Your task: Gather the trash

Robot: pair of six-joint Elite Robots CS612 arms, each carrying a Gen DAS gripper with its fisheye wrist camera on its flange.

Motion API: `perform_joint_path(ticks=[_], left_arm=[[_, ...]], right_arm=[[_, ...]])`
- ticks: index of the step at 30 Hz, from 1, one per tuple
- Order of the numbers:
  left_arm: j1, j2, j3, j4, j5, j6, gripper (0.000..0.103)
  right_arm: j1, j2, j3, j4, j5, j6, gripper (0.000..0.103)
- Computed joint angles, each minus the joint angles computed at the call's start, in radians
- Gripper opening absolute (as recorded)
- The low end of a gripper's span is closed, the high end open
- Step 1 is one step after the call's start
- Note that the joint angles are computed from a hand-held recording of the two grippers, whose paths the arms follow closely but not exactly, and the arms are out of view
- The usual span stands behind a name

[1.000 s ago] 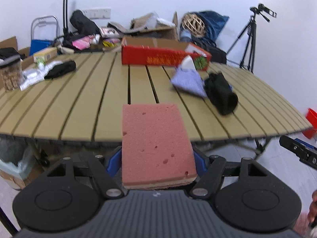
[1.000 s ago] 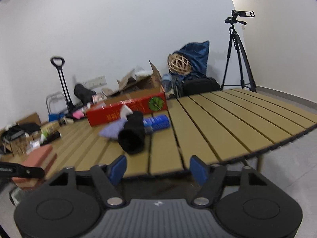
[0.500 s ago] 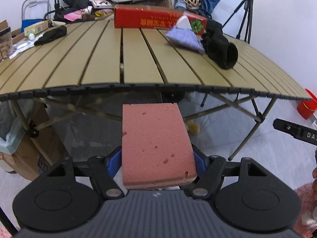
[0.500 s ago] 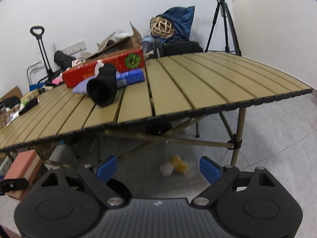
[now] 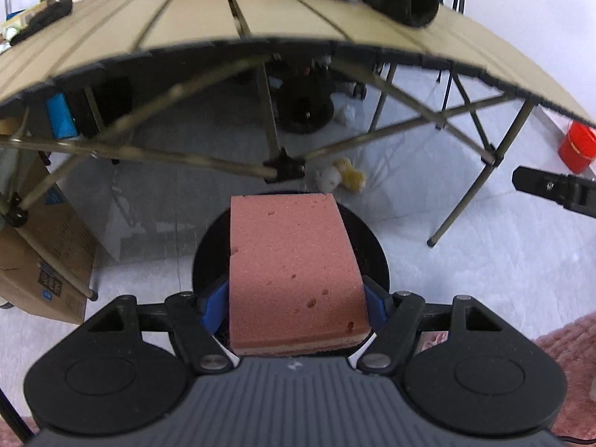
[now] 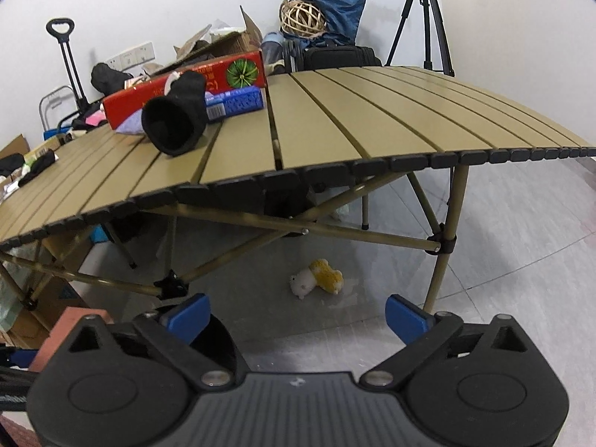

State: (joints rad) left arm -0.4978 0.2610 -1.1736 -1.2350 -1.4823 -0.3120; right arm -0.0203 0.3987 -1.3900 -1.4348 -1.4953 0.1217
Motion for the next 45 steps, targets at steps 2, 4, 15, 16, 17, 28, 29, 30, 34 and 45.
perform_joint_path(ticks=[2,4,15,16,17,28,29,30,34,45], left_arm=[[-0.001,-0.001,0.013,0.007,-0.002,0.001,0.072],[-0.001,0.0,0.024,0.012,-0.005,-0.001,0.072],[0.0,-0.009,0.095,0.034,-0.008,-0.014,0.072],[0.0,-0.01,0.101,0.035,-0.008,-0.015,0.072],[0.0,-0.013,0.109,0.035,-0.009,-0.017,0.072],[-0.001,-0.03,0.161,0.039,0.012,-0.036,0.102],[-0.001,-0.031,0.162,0.038,0.019,-0.046,0.103],[0.0,-0.03,0.159,0.039,0.017,-0.052,0.103],[0.007,-0.036,0.167,0.047,0.009,-0.072,0.103],[0.018,-0.028,0.145,0.029,0.048,-0.121,0.103]], right_arm=[[0.0,-0.001,0.007,0.004,-0.008,-0.01,0.103],[-0.001,-0.001,0.012,0.009,-0.013,-0.019,0.103],[-0.001,0.001,0.029,0.027,-0.048,-0.062,0.103],[-0.001,0.0,0.03,0.027,-0.049,-0.064,0.103],[0.0,0.0,0.032,0.026,-0.051,-0.068,0.103],[0.01,0.003,0.05,0.008,-0.075,-0.134,0.103],[0.011,0.004,0.051,0.002,-0.076,-0.139,0.103],[0.012,0.005,0.053,-0.003,-0.075,-0.143,0.103],[0.016,0.009,0.06,-0.025,-0.07,-0.16,0.103],[0.021,0.037,0.109,-0.171,-0.081,-0.196,0.103]])
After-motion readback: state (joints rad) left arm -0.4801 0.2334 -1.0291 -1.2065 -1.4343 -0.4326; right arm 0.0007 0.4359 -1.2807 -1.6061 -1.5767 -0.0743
